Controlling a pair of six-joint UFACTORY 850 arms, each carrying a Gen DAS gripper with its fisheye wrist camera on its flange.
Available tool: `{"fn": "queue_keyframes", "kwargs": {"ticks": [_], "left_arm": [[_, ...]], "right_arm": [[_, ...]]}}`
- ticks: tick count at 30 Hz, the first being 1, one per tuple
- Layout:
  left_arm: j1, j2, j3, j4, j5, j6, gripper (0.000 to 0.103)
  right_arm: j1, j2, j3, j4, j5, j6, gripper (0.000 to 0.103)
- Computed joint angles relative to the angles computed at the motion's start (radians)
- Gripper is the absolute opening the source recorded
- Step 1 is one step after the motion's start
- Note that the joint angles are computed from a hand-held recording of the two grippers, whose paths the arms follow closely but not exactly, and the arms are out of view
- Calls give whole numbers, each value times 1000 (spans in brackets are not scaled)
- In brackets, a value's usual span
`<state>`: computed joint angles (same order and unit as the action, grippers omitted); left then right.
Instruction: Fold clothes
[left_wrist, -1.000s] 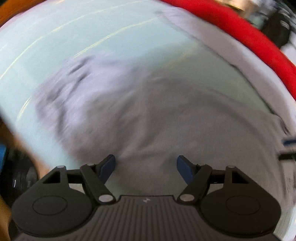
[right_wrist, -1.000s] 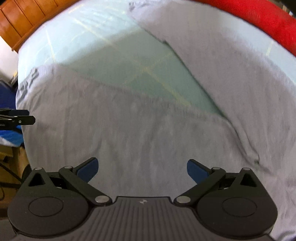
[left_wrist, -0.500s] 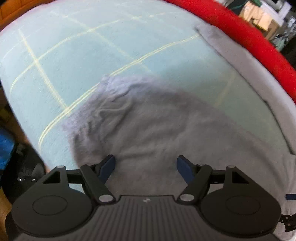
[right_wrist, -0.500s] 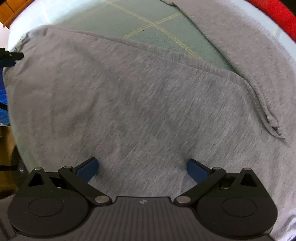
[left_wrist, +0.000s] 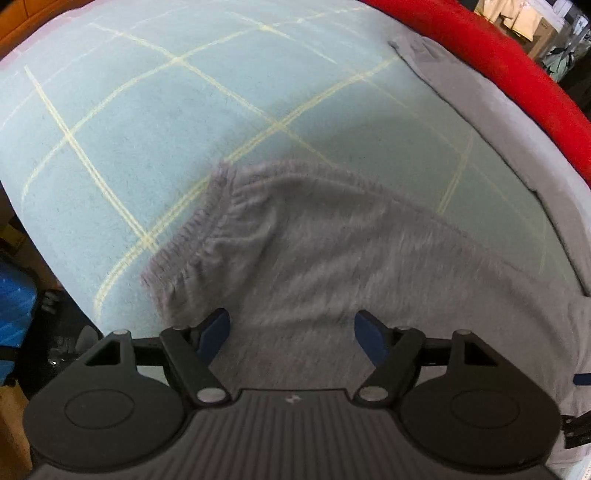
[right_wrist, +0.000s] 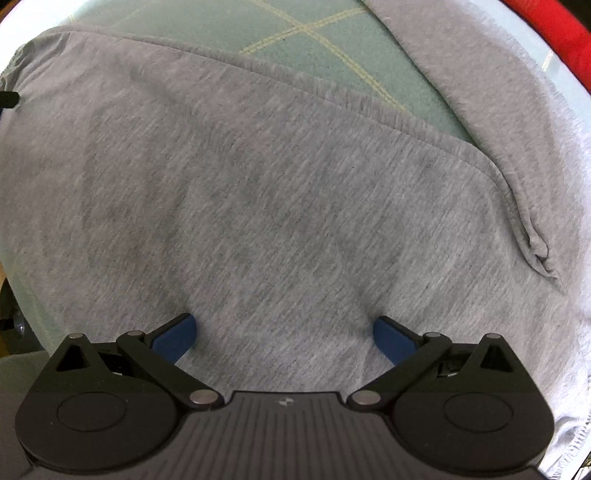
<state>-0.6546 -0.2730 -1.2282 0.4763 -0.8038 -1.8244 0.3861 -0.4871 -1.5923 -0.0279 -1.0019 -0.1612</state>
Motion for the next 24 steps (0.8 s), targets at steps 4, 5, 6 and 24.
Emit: {"fn": "queue_keyframes", "kwargs": {"ticks": [4, 5, 6, 24], "left_arm": [[17, -34, -55, 48, 49, 63, 74], [25, -52, -74, 44, 76, 88, 74], [32, -70, -90, 41, 103, 108, 74], [82, -248, -322, -208, 55, 534, 82]], "right_arm": [[-6, 27, 40, 9, 55, -8, 103], [-7, 33, 49, 11, 66, -10, 103], [-8, 39, 58, 14, 76, -13, 103], [-2, -49, -70, 7, -85, -9, 103]]}}
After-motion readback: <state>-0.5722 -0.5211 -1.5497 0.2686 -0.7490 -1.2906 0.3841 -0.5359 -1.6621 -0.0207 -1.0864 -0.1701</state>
